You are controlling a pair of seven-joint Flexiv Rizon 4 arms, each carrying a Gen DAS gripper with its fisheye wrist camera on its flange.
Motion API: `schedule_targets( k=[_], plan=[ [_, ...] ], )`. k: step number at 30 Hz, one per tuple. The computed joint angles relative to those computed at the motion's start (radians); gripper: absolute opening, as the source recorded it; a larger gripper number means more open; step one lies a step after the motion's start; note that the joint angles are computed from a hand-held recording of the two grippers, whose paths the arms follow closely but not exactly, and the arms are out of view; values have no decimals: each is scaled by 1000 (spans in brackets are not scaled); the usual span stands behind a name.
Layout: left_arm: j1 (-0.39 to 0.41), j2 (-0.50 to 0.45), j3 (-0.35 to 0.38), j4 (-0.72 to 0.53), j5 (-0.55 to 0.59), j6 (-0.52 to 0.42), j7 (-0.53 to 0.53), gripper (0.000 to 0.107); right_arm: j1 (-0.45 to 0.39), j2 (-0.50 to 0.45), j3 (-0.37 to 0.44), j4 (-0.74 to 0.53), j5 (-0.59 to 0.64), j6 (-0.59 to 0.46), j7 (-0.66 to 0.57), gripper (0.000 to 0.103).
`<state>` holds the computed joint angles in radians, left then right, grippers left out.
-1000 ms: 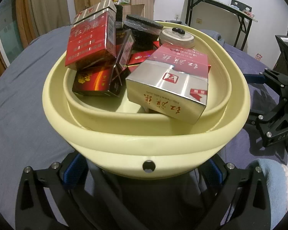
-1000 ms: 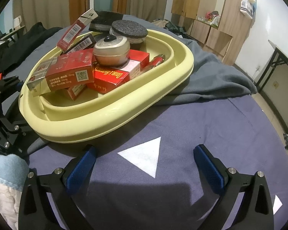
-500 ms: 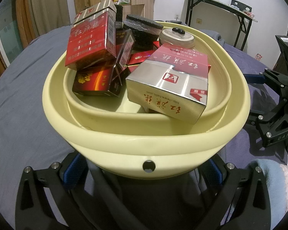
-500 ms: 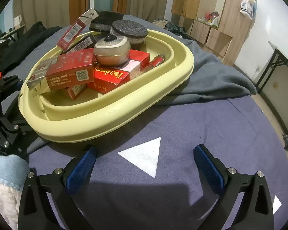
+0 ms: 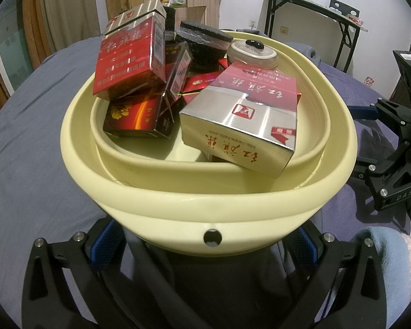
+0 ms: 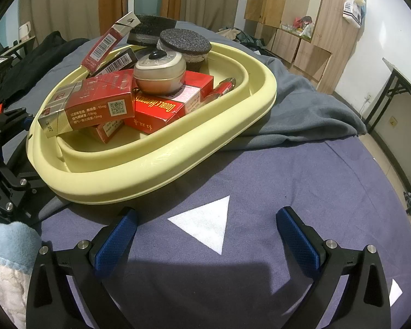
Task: Organize rigid objects
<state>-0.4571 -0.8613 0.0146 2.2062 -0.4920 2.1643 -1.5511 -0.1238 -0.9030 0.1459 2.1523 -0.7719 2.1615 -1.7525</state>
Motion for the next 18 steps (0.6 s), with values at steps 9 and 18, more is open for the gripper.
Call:
schedule_targets(
  k=[9,18],
  plan=[
    [0,0,1,0,2,-1,-2,103,-7,1,5,1,-7,-4,3,103],
    [0,1,1,2,3,-1,-2,103,-4,-1,3,2,-3,-1,1,103]
  ],
)
